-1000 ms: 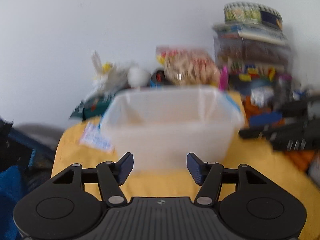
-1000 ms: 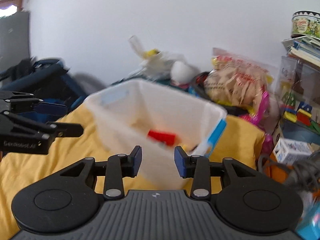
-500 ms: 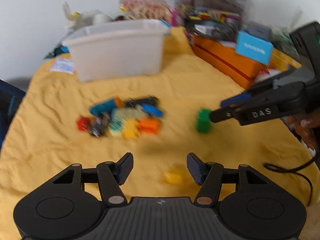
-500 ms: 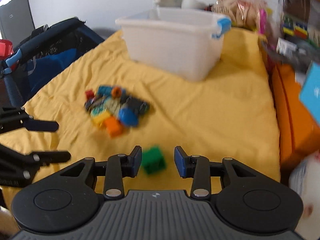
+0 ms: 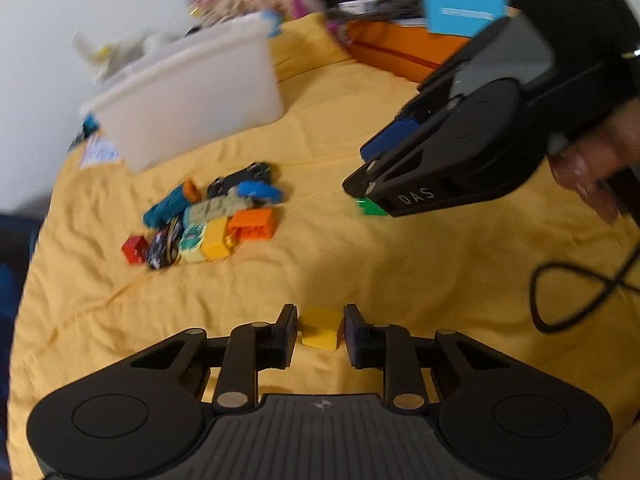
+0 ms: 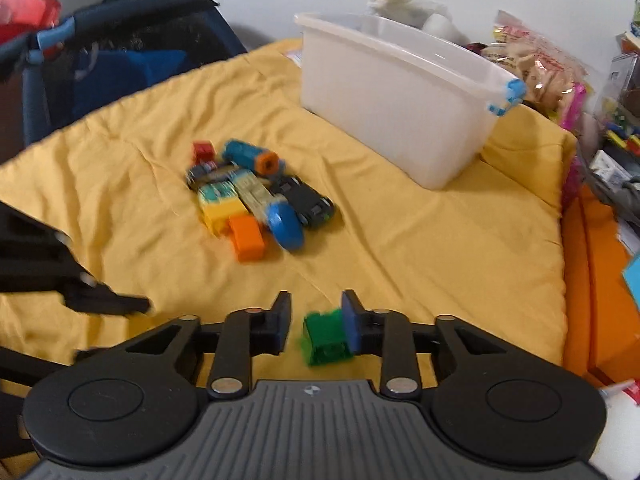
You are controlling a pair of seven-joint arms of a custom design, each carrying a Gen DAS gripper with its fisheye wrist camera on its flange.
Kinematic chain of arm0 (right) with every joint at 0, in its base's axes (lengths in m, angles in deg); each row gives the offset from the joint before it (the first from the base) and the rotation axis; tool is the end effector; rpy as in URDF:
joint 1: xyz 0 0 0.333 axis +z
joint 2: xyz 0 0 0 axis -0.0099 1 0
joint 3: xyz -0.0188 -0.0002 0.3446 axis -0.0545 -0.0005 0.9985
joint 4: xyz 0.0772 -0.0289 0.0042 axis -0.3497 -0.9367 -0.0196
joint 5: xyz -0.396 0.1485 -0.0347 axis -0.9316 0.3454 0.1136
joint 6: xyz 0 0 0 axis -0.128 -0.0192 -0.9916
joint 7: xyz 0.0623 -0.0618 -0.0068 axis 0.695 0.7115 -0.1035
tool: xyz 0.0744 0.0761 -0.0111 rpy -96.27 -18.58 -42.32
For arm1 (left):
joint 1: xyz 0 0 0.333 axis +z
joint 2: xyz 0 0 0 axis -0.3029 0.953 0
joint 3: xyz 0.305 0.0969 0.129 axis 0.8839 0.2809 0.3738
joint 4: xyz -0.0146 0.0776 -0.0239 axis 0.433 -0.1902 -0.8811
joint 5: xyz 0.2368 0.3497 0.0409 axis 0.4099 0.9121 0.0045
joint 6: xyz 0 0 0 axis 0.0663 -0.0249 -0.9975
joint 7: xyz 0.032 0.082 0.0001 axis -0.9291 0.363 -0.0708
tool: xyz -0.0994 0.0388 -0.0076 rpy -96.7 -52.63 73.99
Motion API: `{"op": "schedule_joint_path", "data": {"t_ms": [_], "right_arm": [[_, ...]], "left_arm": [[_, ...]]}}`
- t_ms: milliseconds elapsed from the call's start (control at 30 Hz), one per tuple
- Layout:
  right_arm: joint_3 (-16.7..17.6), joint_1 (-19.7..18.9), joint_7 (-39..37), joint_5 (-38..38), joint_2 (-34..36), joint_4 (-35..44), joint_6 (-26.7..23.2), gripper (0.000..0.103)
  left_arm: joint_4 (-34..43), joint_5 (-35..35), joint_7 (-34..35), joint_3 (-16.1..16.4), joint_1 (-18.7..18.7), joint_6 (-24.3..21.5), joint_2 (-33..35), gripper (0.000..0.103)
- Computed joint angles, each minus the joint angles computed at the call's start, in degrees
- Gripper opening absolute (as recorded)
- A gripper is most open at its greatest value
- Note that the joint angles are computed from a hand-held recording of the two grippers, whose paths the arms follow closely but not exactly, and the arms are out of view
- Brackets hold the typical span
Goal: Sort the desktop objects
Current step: 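Grasp the small yellow brick with left tool while right tool grasps green brick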
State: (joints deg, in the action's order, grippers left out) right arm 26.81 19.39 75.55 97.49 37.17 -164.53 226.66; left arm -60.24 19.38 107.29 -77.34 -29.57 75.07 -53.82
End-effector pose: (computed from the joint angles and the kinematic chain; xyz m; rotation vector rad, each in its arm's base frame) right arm 0.7374 0.3220 0.4321 -2.3183 0.8196 -0.5975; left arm 0.6349 -0.2325 0.4239 -1.4484 2.0288 -0.5612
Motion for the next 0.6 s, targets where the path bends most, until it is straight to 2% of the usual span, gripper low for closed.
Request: {"op": "schedule_joint_path", "data": {"t_ms": [67, 133, 233, 433, 600], "right_arm": [[0.3, -0.7, -1.2, 0.2, -2.0, -3.5, 1.3, 0.028], [-1.5, 0.2, 0.0, -1.1, -3.5, -6.0, 1.2, 0.028], [-2.2, -0.2, 2.5, -1.0, -4.8, -7.7, -2.1, 0.028], [1.4, -3.1, 0.1, 3.1, -6.3, -8.9, 1.5, 0.029], [1.6, -3.1, -1.4, 3.8, -5.2, -7.1, 1.9, 0.029]], "left_arm": [[-0.5, 1.8, 0.1, 0.2, -0.5, 0.2, -0.5, 0.029], [-0.9, 2.0, 0.4, 0.0, -0.5, 0.8, -0.9, 0.03], [-1.1, 1.8, 0.9, -0.5, -0.4, 1.4, -1.1, 0.03], [-1.4, 4.0, -1.5, -0.3, -1.6, 0.8, -1.6, 0.031], [-2.1, 5.6, -3.1, -0.5, -1.9, 1.0, -2.3, 0.033]]}}
